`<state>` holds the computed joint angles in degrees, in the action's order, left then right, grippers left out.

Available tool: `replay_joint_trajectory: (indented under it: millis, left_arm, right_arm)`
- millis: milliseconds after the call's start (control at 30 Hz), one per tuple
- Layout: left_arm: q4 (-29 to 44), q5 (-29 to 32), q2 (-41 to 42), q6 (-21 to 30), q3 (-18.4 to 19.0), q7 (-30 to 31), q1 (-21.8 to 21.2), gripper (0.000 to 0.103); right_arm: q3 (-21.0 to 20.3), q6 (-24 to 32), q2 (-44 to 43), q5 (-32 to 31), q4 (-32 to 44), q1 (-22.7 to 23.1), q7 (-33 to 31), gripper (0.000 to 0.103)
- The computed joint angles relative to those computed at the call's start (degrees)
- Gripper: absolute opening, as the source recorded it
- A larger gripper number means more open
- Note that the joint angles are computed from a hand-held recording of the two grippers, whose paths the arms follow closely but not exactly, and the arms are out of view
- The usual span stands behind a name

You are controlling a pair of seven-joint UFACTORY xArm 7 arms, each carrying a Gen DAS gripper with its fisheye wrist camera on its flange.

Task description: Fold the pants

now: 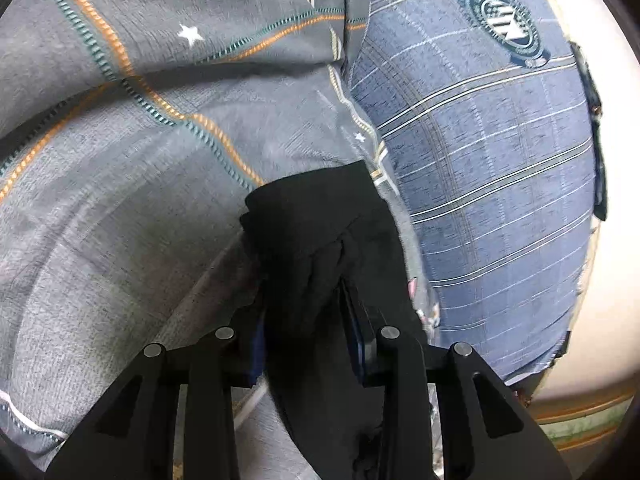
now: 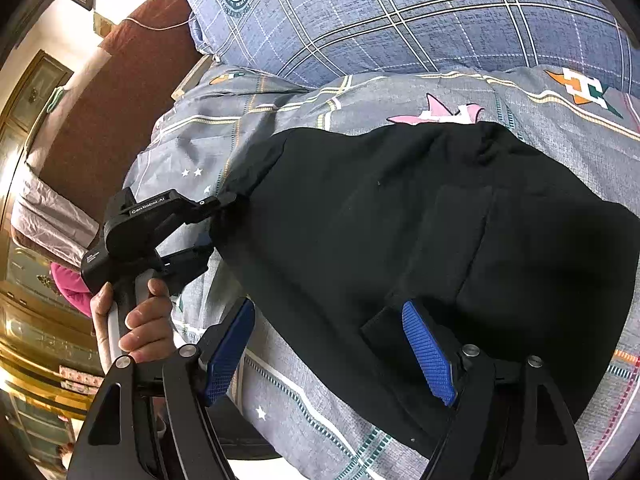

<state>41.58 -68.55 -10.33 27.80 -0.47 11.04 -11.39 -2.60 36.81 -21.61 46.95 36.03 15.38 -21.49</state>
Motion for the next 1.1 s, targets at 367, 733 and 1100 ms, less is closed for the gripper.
replay_joint_trajectory:
  millis: [367, 733, 1100]
  left_arm:
    - [1.0, 0.1, -0.7, -4.2, -1.8, 3.6, -1.0, 0.031]
    - [4.0, 2.4, 2.7, -2.0, -2.7, 2.5, 0.3, 0.011]
    - [-1.4, 34.0, -3.1, -14.6, -7.2, -13.7, -3.3, 0.01]
  right_arm:
    - [0.5, -0.1, 0.4, -2.7, 0.0, -0.7, 2.7, 0.078]
    - [-0.8, 0.0, -0.4, -0.9, -0.3, 0.2, 1.0, 0.078]
    - [-4.7, 8.6, 0.6, 6.1, 5.1, -1.5, -6.5, 0.079]
